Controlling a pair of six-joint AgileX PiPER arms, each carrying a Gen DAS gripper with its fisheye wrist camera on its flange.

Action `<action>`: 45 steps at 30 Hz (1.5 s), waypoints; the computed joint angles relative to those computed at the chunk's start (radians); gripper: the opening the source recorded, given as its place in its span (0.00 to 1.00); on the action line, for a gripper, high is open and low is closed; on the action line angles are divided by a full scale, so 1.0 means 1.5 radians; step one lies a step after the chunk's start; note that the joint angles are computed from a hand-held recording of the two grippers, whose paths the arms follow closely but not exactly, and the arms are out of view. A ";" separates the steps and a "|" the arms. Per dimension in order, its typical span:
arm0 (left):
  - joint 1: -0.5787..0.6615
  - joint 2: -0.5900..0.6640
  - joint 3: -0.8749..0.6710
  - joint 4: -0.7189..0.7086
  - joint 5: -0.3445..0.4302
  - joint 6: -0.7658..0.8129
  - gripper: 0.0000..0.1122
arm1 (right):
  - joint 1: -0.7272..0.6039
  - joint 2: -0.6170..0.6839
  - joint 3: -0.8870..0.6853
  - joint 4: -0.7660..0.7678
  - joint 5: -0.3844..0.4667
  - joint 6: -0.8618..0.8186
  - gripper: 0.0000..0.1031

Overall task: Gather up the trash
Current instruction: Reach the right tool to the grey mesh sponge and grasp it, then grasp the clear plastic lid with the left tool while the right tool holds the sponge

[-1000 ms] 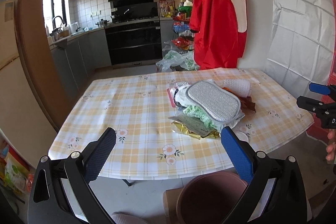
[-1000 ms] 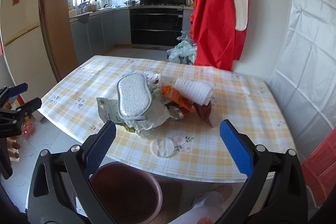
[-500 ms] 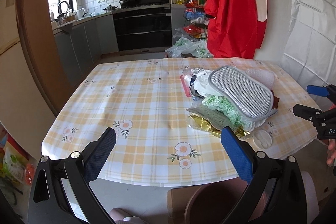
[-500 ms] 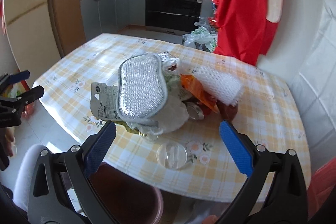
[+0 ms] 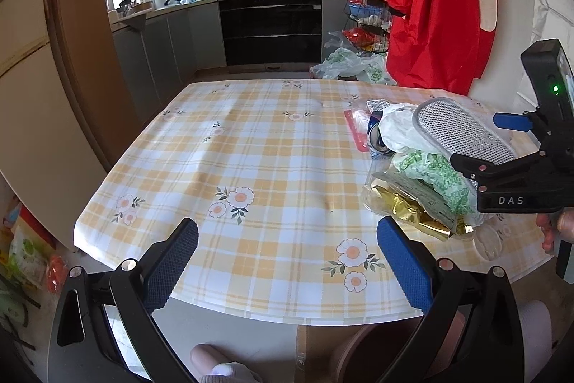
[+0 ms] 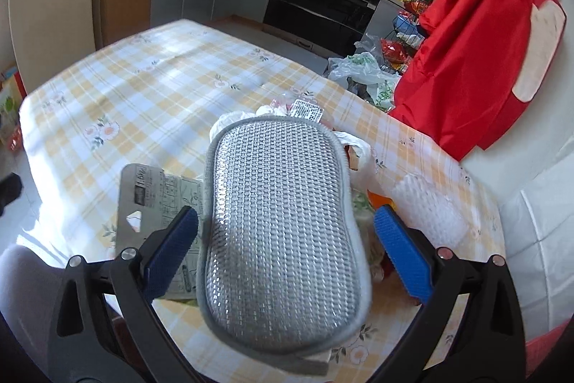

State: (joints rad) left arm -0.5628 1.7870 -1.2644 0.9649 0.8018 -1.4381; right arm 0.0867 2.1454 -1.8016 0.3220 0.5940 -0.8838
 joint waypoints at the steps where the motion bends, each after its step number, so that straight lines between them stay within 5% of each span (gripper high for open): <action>1: 0.001 0.000 0.002 0.000 -0.002 -0.004 0.87 | 0.007 0.006 -0.004 -0.023 -0.007 0.017 0.94; 5: 0.010 -0.005 0.018 0.001 -0.025 -0.019 0.87 | 0.013 0.021 -0.018 -0.065 -0.006 0.061 0.92; 6: 0.010 -0.005 0.019 0.001 -0.028 -0.019 0.86 | 0.005 0.024 -0.028 -0.043 0.013 0.051 0.86; 20: -0.028 0.001 -0.005 -0.019 -0.047 0.010 0.66 | -0.140 -0.106 0.138 0.342 0.028 -0.192 0.86; 29: -0.066 0.050 -0.080 -0.098 -0.041 0.090 0.57 | -0.270 -0.116 0.210 0.446 0.076 -0.283 0.86; 39: -0.128 0.201 -0.275 -0.223 -0.031 0.275 0.44 | -0.379 -0.065 0.198 0.503 0.141 -0.337 0.86; 43: -0.131 0.304 -0.390 -0.320 -0.060 0.386 0.25 | -0.417 -0.023 0.148 0.502 0.180 -0.319 0.86; 45: -0.124 0.373 -0.487 -0.381 -0.029 0.437 0.21 | -0.436 -0.001 0.118 0.500 0.195 -0.305 0.86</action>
State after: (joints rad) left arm -0.7495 2.3465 -1.9945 0.3939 0.7578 -0.7824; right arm -0.5670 2.1435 -1.6241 1.0718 0.8862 -1.3412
